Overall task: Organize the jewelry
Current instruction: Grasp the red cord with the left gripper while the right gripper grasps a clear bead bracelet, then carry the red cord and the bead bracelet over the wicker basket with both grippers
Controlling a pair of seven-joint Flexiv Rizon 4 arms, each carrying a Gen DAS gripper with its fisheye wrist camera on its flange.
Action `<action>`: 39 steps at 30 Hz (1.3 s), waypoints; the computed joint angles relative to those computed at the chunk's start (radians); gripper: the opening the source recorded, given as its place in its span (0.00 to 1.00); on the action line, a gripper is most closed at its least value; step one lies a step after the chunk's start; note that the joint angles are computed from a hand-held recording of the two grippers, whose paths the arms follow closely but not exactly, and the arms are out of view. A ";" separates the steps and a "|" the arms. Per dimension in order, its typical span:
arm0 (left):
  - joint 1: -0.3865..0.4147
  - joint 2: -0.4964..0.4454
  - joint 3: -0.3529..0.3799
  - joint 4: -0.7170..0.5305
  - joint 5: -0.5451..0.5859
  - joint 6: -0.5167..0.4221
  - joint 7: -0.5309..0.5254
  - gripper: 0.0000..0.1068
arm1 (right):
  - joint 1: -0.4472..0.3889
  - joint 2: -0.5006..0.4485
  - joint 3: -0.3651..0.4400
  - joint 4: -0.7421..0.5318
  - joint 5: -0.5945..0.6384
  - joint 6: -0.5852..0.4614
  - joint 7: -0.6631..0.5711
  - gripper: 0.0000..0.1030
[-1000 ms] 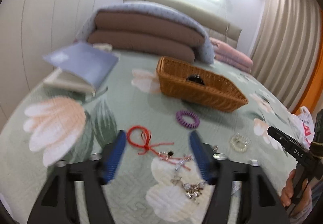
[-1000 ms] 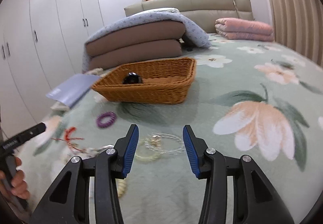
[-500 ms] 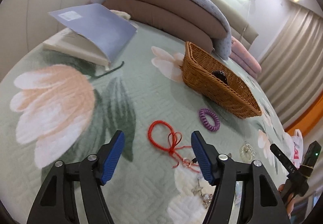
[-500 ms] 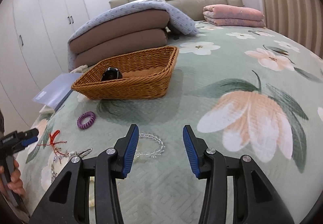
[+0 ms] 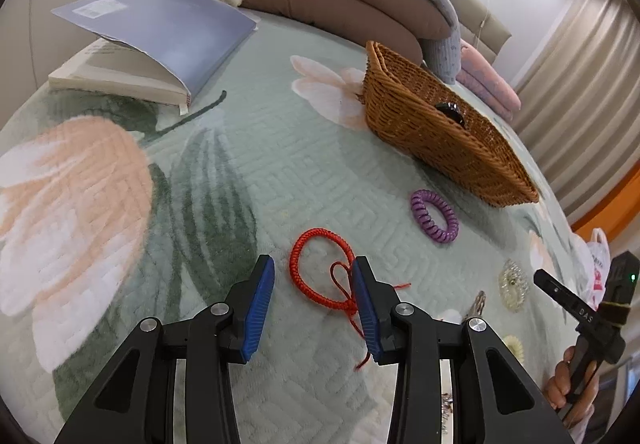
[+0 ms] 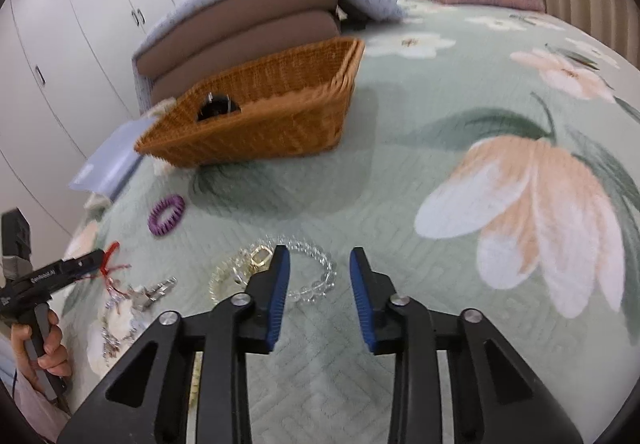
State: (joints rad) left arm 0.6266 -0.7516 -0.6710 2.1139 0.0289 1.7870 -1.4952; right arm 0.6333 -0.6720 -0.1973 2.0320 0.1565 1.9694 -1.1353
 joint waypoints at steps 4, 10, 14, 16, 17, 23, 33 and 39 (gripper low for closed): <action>-0.081 0.021 0.079 -0.019 -0.010 0.007 0.005 0.39 | 0.112 -0.027 -0.124 -0.027 -0.009 -0.098 0.006 0.30; -0.233 0.064 0.231 -0.038 -0.035 0.017 0.020 0.23 | 0.260 -0.064 -0.280 -0.006 -0.012 -0.113 0.025 0.12; -0.222 0.060 0.213 -0.036 -0.035 0.014 0.036 0.10 | 0.309 -0.075 -0.326 0.007 -0.008 -0.106 0.025 0.10; -0.199 0.054 0.188 -0.032 -0.030 0.014 0.040 0.07 | 0.301 -0.071 -0.315 0.010 -0.014 -0.098 0.019 0.10; -0.192 0.052 0.181 -0.032 -0.029 0.015 0.042 0.06 | 0.294 -0.067 -0.306 0.012 -0.015 -0.091 0.015 0.10; -0.128 0.029 0.111 -0.020 0.002 0.028 0.053 0.04 | 0.264 -0.050 -0.263 0.017 -0.008 -0.064 -0.022 0.10; -0.039 -0.005 0.011 0.003 0.076 0.074 0.057 0.04 | 0.149 -0.013 -0.121 0.021 0.008 0.024 -0.079 0.10; -0.018 -0.014 -0.010 0.005 0.125 0.096 0.042 0.04 | -0.072 0.011 0.116 0.020 -0.058 0.119 -0.093 0.10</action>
State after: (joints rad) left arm 0.6081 -0.7654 -0.6813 2.1189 0.1535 1.8830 -1.4537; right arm 0.5615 -0.6608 -0.0809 2.0518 0.0985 2.0886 -1.2284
